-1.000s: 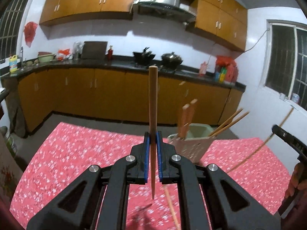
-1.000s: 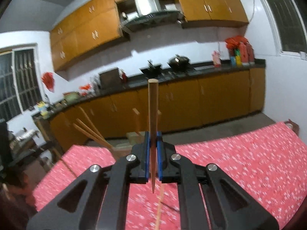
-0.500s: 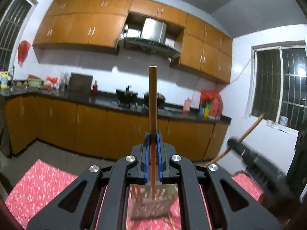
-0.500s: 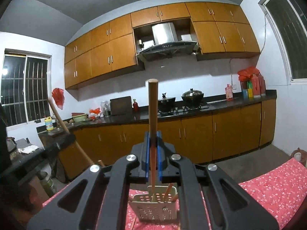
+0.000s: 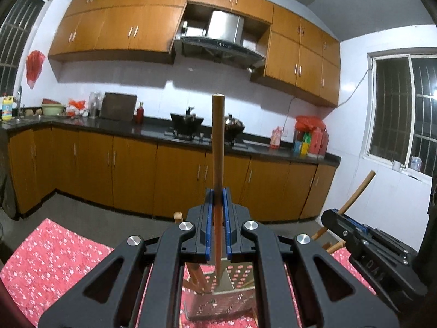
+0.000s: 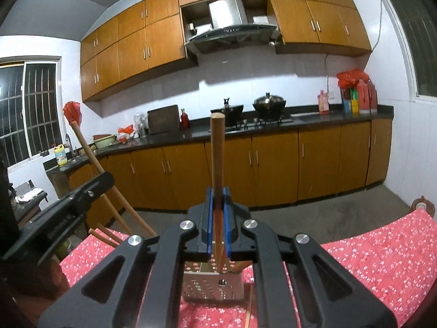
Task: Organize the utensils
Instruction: 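Lower the chopsticks into the holder and open both tools, then grasp a wooden chopstick with the right tool while the left tool grasps another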
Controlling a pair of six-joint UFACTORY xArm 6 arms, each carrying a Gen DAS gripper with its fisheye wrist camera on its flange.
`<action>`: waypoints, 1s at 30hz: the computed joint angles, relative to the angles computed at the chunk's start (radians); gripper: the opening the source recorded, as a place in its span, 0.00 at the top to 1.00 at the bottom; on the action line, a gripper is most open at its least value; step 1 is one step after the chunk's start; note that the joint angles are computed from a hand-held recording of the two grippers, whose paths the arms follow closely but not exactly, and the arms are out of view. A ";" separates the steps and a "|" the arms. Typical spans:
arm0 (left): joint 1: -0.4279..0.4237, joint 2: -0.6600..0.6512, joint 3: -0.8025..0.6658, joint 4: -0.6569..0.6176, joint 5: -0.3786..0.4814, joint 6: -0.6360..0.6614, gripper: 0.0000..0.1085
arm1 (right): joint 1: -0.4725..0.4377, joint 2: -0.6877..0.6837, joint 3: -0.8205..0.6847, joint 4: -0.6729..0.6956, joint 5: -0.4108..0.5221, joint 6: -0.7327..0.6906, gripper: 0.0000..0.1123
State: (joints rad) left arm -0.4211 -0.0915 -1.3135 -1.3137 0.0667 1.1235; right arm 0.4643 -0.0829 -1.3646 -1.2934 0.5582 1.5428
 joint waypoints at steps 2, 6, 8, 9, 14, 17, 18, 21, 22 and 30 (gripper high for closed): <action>0.006 0.000 0.007 0.028 0.011 -0.033 0.92 | 0.000 -0.002 0.006 -0.006 -0.004 0.014 0.90; 0.003 -0.016 0.018 0.036 0.001 -0.036 0.67 | 0.012 -0.018 0.019 -0.020 0.004 0.028 0.87; -0.002 -0.029 0.023 0.004 -0.008 -0.001 0.67 | 0.019 -0.025 0.020 -0.031 0.012 0.033 0.87; -0.002 -0.029 0.022 0.009 -0.006 -0.006 0.67 | 0.025 -0.029 0.020 -0.036 0.018 0.035 0.87; 0.016 -0.077 0.057 0.010 0.014 -0.028 0.67 | 0.057 -0.092 0.066 -0.088 0.048 0.071 0.87; 0.043 -0.133 0.101 -0.031 0.044 0.004 0.67 | 0.087 -0.168 0.140 -0.125 0.086 0.111 0.87; 0.053 -0.156 0.125 -0.040 0.053 0.010 0.67 | 0.095 -0.193 0.168 -0.131 0.098 0.122 0.84; 0.086 -0.229 0.223 -0.006 0.075 -0.017 0.67 | 0.118 -0.269 0.276 -0.109 0.153 0.141 0.81; 0.094 -0.244 0.255 0.037 0.077 -0.051 0.67 | 0.125 -0.289 0.318 -0.072 0.178 0.131 0.81; 0.182 -0.251 0.470 0.520 0.159 -0.493 0.67 | 0.043 -0.278 0.538 0.312 0.057 0.042 0.80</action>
